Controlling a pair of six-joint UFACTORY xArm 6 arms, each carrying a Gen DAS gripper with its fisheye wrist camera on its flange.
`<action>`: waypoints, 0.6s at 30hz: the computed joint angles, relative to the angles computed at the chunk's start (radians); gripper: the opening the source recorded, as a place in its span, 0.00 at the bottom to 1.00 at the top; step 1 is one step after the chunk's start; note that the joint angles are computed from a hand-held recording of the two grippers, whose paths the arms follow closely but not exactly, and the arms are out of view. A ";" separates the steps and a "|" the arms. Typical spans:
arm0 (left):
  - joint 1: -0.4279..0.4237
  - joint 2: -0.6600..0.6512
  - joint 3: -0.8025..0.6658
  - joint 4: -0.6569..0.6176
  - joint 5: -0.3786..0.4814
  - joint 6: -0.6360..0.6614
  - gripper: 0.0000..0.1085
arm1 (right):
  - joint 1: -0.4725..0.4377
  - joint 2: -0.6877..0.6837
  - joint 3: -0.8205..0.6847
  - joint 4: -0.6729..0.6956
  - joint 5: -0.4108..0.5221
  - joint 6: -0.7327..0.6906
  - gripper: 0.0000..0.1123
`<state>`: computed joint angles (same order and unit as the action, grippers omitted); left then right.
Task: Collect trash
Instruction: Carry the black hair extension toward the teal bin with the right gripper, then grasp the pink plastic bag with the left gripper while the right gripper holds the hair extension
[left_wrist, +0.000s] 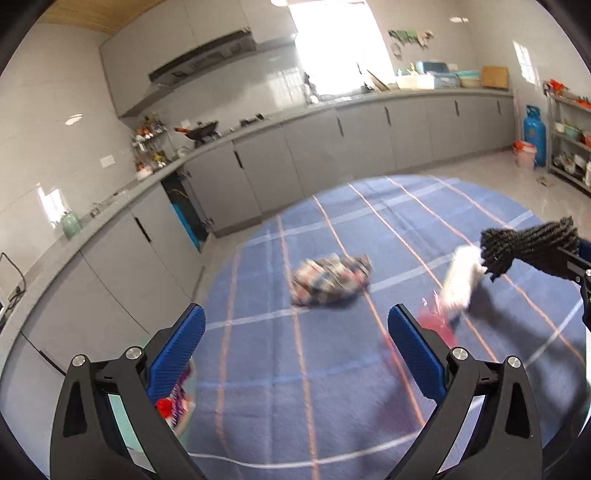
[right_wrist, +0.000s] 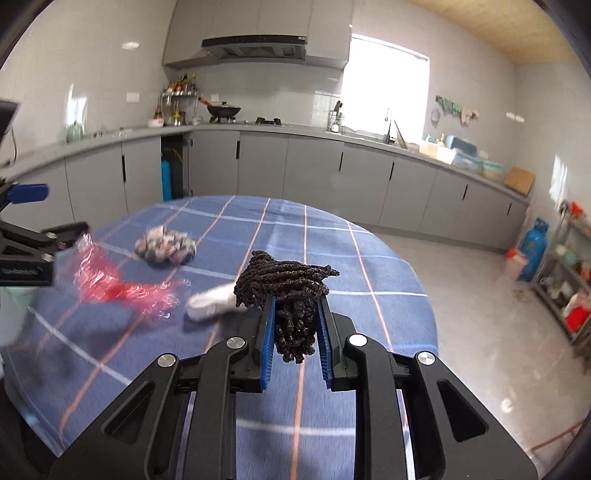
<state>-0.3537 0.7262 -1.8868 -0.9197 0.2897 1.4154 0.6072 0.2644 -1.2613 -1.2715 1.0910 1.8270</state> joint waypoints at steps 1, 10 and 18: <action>-0.004 -0.004 0.020 -0.046 -0.012 0.041 0.90 | 0.017 0.013 -0.008 0.003 0.027 -0.014 0.19; -0.004 -0.105 0.196 -0.121 0.024 0.164 0.90 | 0.034 0.026 0.000 0.030 -0.014 -0.005 0.19; -0.002 -0.166 0.249 -0.236 0.024 0.270 0.90 | 0.036 0.014 0.015 0.028 -0.015 0.013 0.19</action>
